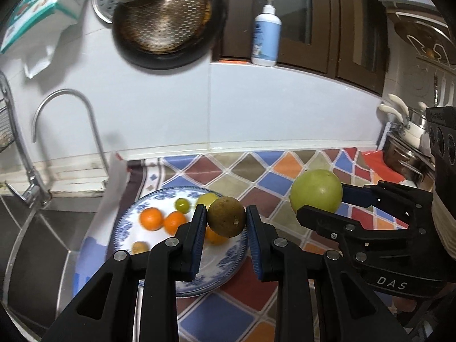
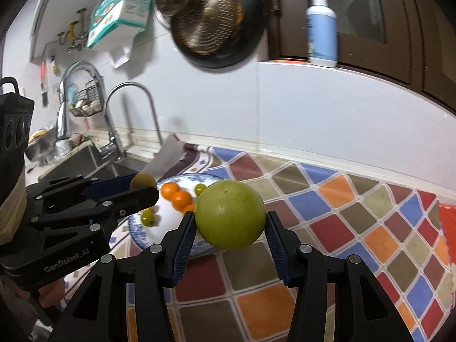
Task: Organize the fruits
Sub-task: 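Carry the brown fruit with the left tool while the right tool carries the pomelo to the plate, then open the left tool on the plate while the right tool releases the pomelo there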
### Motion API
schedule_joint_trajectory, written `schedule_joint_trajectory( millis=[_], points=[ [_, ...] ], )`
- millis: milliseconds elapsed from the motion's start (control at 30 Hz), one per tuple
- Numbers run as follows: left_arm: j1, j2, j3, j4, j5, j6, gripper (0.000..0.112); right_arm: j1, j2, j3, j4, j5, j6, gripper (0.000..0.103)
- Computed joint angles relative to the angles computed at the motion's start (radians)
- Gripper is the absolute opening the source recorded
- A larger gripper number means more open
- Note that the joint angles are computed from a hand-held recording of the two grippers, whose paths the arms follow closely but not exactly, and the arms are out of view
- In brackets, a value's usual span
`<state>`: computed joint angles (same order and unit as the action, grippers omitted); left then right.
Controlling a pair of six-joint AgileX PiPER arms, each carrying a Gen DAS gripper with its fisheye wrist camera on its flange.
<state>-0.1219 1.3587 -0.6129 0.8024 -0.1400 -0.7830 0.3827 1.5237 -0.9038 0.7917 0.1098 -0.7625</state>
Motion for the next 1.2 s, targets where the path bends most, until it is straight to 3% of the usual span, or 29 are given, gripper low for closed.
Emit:
schedule_joint_trajectory(
  millis=[367,567,800,1067,1200],
  points=[
    [0.131,0.063,0.024,-0.001,-0.037,0.075,0.028,0.081,0.16,-0.118,0.008,0.058,-0.041,0.05],
    [0.163,0.145,-0.004,-0.034,-0.04,0.151,0.028,0.098,0.26,-0.193,-0.078,0.099,0.026,0.05],
    [0.184,0.262,-0.069,0.043,-0.041,0.108,0.028,0.093,0.373,-0.286,-0.147,0.153,0.091,0.05],
    [0.192,0.379,-0.153,0.241,-0.05,-0.068,0.028,0.094,0.451,-0.35,-0.206,0.177,0.148,0.05],
    [0.188,0.405,-0.173,0.224,-0.043,-0.05,0.029,0.093,0.471,-0.374,-0.215,0.185,0.157,0.05]
  ],
)
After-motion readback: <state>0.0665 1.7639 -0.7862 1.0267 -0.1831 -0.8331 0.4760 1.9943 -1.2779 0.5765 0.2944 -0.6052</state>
